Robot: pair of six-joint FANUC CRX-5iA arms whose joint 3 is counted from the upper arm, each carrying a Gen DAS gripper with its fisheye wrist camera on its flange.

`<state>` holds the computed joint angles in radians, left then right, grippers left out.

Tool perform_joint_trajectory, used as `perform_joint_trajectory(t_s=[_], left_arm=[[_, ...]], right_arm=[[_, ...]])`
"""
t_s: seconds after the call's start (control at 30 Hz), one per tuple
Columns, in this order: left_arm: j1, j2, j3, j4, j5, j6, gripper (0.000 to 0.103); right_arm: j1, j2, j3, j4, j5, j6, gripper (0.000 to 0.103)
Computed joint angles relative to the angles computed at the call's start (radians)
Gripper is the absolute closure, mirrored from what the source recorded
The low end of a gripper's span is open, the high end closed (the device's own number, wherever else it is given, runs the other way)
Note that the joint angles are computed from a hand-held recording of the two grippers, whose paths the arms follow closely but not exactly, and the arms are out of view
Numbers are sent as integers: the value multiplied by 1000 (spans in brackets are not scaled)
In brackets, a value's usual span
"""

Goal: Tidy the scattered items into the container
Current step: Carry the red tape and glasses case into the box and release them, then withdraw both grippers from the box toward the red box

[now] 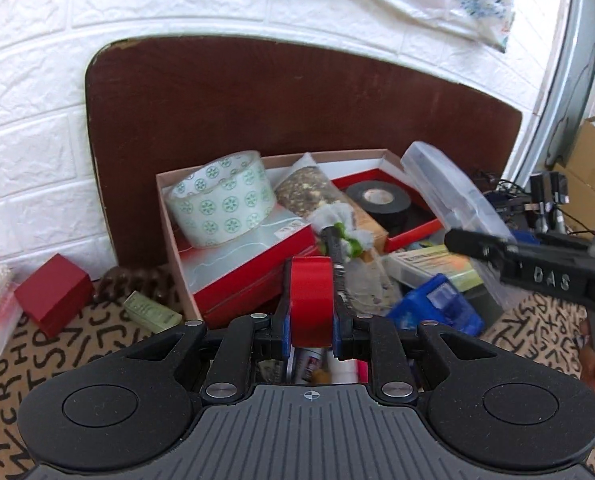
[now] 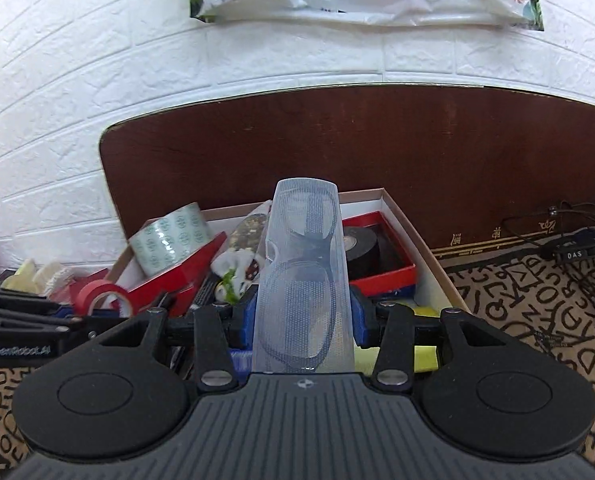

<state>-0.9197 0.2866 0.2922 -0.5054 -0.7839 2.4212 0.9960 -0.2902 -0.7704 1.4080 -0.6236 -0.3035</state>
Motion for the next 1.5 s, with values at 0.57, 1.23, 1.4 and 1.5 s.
perform_joint_trajectory(t_s=[0.57, 1.23, 1.4, 1.5], left_arm=[[-101, -18, -13, -205, -66, 183, 1], [-203, -209, -225, -246, -146, 493, 0], [-259, -295, -327, -299, -232, 639, 0], [-275, -362, -402, -316, -262, 719, 0]], right_arm=[[140, -27, -58, -6, -186, 12, 4], [458, -61, -35, -118, -325, -10, 0], [495, 2, -1, -124, -237, -13, 0], [503, 54, 34, -114, -186, -6, 0]])
